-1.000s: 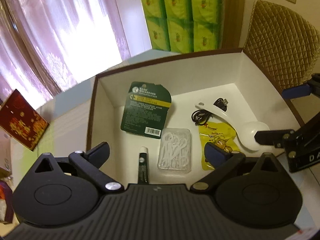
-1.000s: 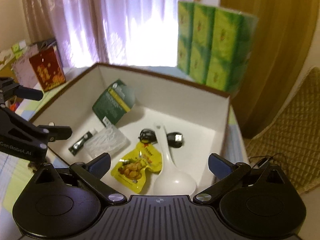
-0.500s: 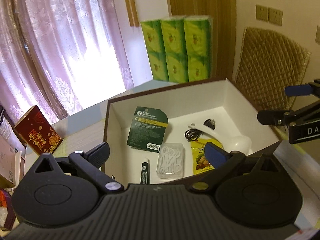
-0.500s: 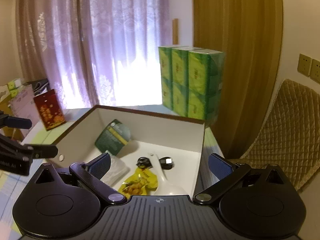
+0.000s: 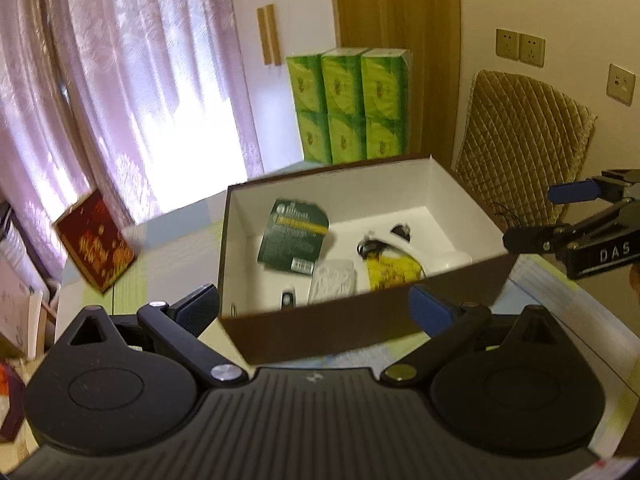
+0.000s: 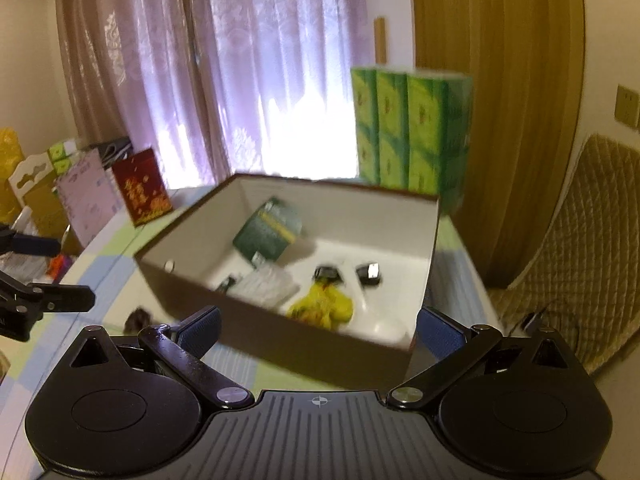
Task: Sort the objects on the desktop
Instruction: 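Withdraw both tools from the box back over the table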
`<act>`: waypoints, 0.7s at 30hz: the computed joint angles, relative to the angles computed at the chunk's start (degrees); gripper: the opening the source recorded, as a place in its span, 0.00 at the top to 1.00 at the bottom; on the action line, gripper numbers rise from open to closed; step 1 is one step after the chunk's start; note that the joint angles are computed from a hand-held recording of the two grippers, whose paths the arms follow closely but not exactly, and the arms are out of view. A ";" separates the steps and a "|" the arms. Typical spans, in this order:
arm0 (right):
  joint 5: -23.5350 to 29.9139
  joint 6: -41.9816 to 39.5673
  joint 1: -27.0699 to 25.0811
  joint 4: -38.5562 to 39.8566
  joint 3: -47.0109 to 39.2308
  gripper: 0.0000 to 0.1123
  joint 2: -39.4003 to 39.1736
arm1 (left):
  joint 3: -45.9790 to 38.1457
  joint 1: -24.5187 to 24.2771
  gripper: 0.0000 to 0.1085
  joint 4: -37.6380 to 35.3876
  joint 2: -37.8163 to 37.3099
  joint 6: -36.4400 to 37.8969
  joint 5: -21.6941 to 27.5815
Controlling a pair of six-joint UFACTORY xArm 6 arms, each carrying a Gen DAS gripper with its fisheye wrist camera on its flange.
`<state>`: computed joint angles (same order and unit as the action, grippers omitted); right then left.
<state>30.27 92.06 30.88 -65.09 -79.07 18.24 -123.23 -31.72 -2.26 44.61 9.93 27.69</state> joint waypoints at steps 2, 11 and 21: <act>-1.51 -0.58 0.23 2.19 1.95 0.10 -0.52 | 4.99 0.49 0.08 -0.62 -3.00 -1.34 0.54; -6.33 -8.64 2.07 15.07 7.13 0.10 0.04 | 24.52 2.66 0.08 -0.98 -13.25 -8.90 1.62; -9.88 -16.82 4.03 22.90 4.13 0.10 5.11 | 34.66 2.73 0.09 0.83 -18.14 -12.00 0.26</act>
<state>20.39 75.25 34.91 -42.19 -74.94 23.35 -88.58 -28.99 -1.43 26.48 -2.07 27.95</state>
